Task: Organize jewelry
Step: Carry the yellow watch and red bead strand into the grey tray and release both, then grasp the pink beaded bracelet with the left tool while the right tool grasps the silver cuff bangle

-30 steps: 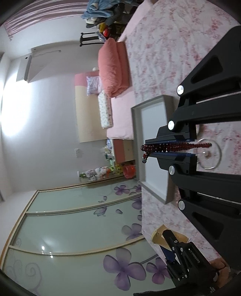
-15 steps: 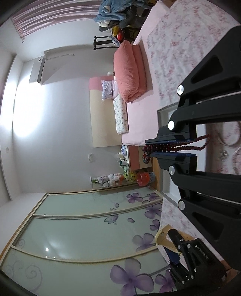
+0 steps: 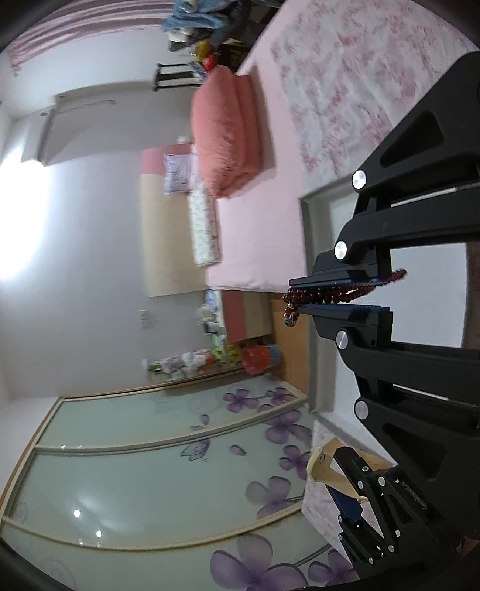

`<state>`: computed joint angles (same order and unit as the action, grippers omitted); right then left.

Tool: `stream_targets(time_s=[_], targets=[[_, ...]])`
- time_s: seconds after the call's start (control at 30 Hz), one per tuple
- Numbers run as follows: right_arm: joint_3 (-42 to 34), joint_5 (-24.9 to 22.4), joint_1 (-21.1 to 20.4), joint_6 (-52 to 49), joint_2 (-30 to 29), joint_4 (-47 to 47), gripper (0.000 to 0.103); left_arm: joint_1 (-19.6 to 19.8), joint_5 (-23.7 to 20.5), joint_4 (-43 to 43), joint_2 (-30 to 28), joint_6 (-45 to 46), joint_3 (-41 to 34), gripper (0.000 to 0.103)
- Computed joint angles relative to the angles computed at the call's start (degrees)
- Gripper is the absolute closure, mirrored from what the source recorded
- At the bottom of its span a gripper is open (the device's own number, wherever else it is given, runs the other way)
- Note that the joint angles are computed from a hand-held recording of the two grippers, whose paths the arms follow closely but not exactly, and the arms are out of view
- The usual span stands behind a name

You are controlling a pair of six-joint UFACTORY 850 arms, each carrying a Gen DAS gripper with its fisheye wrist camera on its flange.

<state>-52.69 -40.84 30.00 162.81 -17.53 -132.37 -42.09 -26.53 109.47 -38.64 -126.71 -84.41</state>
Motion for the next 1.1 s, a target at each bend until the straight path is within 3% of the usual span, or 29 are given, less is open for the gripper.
stream_targets(time_s=[0.13,0.37,0.43,0.47,0.5,0.57,0.87,1.1], targets=[[-3.15,6.21,-1.95,1.14,-2.85,0.03,0.094,1.06,3.00,-4.92,-2.85,4.85,-3.38,0.062],[-6.22,12.72,-3.94,0.24,-5.32,2.05,0.094,1.70,4.83,-11.62,-5.95,12.03,-7.42,0.059],[-6.32,14.34,-4.32,1.56,-5.39,1.28,0.089,1.74,5.27,-12.11,-6.26,12.53,-7.76,0.057],[-6.29,14.86,-4.43,2.02,-5.34,1.02,0.075,1.74,5.28,-12.04,-6.31,12.35,-7.82,0.055],[-6.28,15.01,-4.51,2.20,-5.32,0.97,0.056,1.81,5.18,-11.56,-6.31,11.89,-7.83,0.051],[-5.71,13.85,-4.41,2.97,-4.92,0.71,0.048,1.69,4.43,-9.61,-5.93,10.29,-7.33,0.048],[-1.27,10.30,-3.55,4.20,-0.36,-0.73,0.049,2.10,2.68,-4.26,-0.23,3.12,-0.76,0.048],[5.08,5.66,0.04,3.31,5.55,0.38,0.049,1.78,0.34,3.74,8.77,-6.22,11.85,0.042]])
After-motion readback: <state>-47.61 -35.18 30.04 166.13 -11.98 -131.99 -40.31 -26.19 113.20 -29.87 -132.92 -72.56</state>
